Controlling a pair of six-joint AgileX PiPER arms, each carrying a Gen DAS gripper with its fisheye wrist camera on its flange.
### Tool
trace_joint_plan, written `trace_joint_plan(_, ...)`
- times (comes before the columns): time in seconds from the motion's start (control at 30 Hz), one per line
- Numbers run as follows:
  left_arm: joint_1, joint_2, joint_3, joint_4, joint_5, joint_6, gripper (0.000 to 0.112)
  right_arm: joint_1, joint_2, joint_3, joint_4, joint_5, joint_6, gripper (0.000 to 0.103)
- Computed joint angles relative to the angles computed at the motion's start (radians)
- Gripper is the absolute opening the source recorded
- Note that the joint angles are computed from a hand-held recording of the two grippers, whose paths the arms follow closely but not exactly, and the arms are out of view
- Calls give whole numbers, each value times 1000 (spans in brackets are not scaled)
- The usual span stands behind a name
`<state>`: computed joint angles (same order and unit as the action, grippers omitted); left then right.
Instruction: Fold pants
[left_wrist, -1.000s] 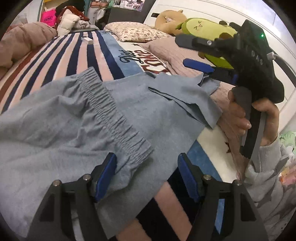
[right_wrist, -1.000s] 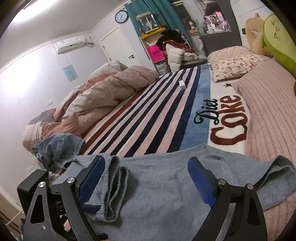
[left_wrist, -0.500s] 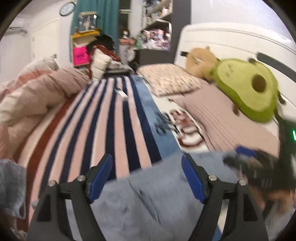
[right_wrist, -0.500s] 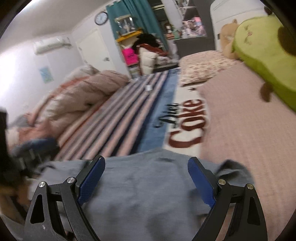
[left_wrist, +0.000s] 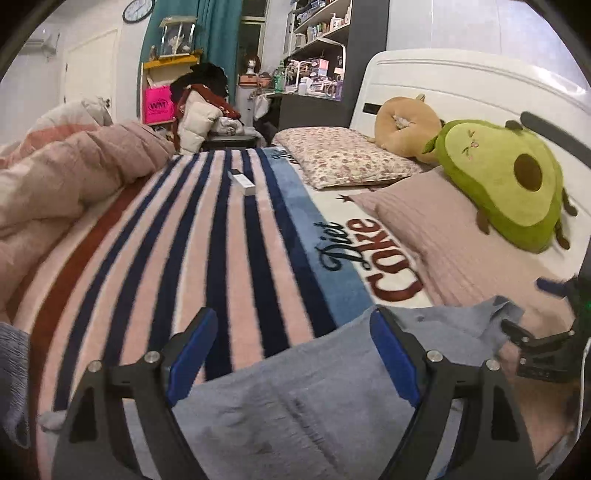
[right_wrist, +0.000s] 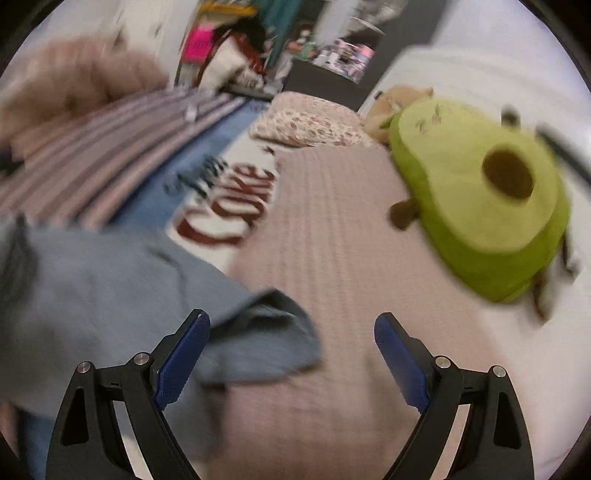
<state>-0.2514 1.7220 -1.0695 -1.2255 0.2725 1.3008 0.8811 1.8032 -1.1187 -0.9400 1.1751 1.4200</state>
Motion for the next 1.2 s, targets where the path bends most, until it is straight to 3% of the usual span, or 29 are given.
trace_joint_plan(0.07,29,-4,7,-45,22,50,82,-10,28,-34,18,31,-120,87)
trace_joint_plan(0.13,45,-5,9,-47,19,55,82,-31,25,-39,25,-2,-250,87)
trace_joint_plan(0.27,53,4,3,94,-47,-85,82,-92,66,-67,60,-6,-496,87)
trace_joint_plan(0.33,65,11,-3,189,-70,-193,82,-114,92,-68,68,-45,-595,87)
trace_joint_plan(0.5,91,36,-19,172,-48,-197,82,-153,125,-95,67,-164,-720,84)
trace_joint_plan(0.63,96,37,-18,99,-26,-119,82,-178,190,-166,82,-226,-859,58)
trace_joint_plan(0.7,101,36,-16,67,-16,-86,82,-208,199,-191,149,-282,-937,32)
trace_joint_plan(0.73,99,38,-17,64,-15,-84,82,-233,199,-205,198,-312,-967,4)
trace_joint_plan(0.87,98,56,-33,97,-7,-131,82,-275,196,-250,171,-307,-798,0)
trace_joint_plan(1.03,74,91,-63,394,-57,-437,82,-340,156,-258,186,-324,-592,0)
trace_joint_plan(1.13,82,101,-71,383,-45,-440,82,-449,123,-254,313,-378,-554,0)
trace_joint_plan(1.2,87,101,-71,356,-43,-417,82,-460,137,-275,286,-324,-531,0)
